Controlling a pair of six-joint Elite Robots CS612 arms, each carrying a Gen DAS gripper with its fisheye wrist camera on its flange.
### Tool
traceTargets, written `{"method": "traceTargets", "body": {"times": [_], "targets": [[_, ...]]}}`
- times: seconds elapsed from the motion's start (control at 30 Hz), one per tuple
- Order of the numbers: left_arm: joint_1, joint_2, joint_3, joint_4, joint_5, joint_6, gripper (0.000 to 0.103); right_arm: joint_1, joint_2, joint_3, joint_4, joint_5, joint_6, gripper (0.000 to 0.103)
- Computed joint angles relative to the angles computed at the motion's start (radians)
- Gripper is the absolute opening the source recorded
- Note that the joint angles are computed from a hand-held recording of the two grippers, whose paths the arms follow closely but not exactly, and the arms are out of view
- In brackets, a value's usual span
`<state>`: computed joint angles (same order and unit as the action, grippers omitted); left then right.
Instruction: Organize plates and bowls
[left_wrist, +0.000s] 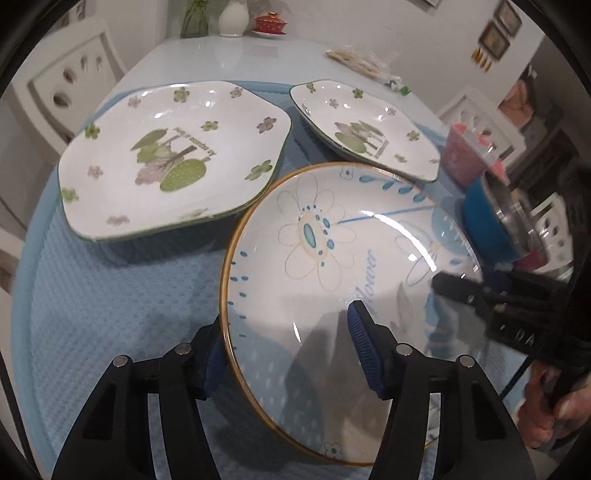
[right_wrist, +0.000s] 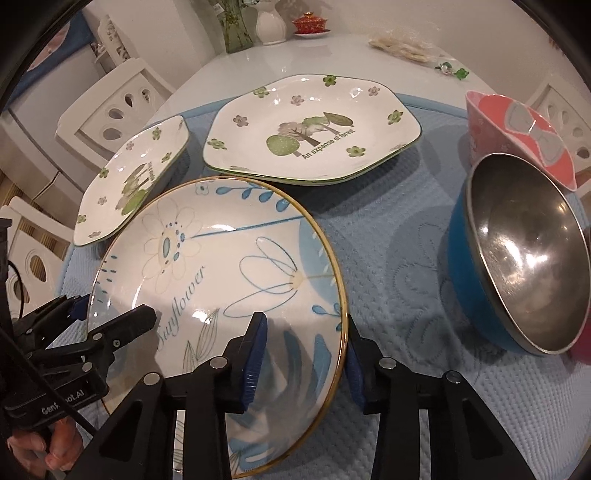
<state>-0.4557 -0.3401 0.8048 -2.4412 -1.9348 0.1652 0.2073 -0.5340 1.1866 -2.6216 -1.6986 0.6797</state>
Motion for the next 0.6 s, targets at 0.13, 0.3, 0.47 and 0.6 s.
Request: {"method": "traceTargets", "body": {"times": [0.13, 0.3, 0.47, 0.6], "targets": [[0.015, -0.017, 0.032, -0.004, -0.072, -0.013, 0.057, 0.016, -0.017, 0.022, -0.002, -0.023, -0.043, 0.038], [0.041, -0.051, 0.097, -0.008, -0.163, -0.003, 0.056, 0.036, -0.055, 0.089, -0.076, 0.006, -0.057, 0.038], [0.064, -0.109, 0.193, -0.080, -0.193, -0.039, 0.056, 0.063, -0.073, 0.099, -0.088, 0.021, -0.084, 0.038], [0.076, -0.144, 0.248, -0.146, -0.178, -0.090, 0.056, 0.080, -0.075, 0.083, -0.081, 0.039, -0.087, 0.038]]}}
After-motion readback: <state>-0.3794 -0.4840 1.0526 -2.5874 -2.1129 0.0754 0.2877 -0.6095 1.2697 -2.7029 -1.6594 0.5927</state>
